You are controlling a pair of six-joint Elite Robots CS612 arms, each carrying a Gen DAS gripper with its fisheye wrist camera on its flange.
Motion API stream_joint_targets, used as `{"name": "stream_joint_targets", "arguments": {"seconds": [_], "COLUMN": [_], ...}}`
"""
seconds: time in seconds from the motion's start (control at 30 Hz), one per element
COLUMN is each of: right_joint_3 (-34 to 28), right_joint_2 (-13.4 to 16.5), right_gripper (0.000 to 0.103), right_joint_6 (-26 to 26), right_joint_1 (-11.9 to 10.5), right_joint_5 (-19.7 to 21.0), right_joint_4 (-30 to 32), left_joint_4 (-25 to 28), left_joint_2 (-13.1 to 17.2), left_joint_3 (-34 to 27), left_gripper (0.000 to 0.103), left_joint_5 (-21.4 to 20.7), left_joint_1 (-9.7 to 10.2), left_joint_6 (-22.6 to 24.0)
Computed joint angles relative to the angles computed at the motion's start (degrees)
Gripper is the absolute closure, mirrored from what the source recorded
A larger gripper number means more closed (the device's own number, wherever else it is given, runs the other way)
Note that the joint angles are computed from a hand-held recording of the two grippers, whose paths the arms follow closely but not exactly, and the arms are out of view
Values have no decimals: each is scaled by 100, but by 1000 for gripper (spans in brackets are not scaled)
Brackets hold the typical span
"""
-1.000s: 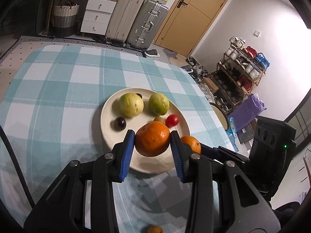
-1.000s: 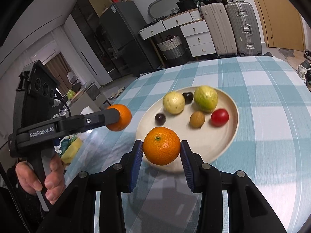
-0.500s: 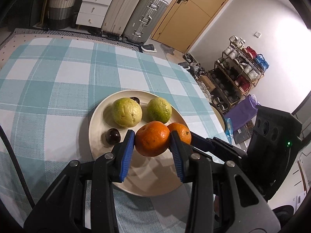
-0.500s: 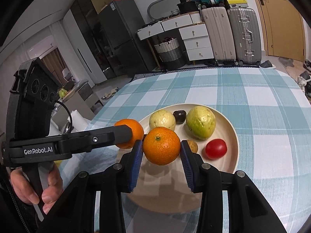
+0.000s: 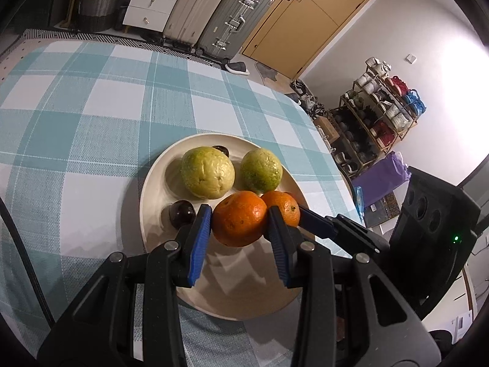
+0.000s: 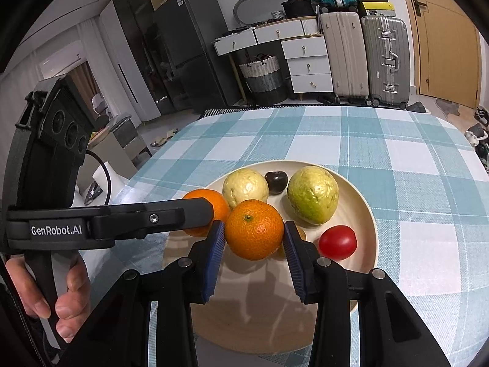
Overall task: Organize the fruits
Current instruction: 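Carry both oranges onto the cream plate and open both tools, then withdraw both tools from the plate toward the last brown fruit and tomato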
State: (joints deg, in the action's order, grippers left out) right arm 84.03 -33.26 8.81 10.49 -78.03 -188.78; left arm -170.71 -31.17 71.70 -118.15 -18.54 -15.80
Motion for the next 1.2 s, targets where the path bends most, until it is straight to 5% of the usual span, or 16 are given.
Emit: {"name": "stream_joint_targets", "arguments": {"seconds": [0.53,1.2], "right_joint_3": [185,1134], "right_joint_2": [-88,-561], "right_gripper": [48,36], "right_joint_6": [-109,143], "right_joint_1": [8,84], "right_joint_5": [-290,-435], "right_joint_4": [-373,-1090], "left_joint_4": [-10,-613], "left_joint_2": [24,-824], "left_joint_3": [-50,1388], "left_gripper": [68,58], "left_joint_5": [-126,639], "left_joint_1": [24,-73], "left_joint_6": [-301,-103]}}
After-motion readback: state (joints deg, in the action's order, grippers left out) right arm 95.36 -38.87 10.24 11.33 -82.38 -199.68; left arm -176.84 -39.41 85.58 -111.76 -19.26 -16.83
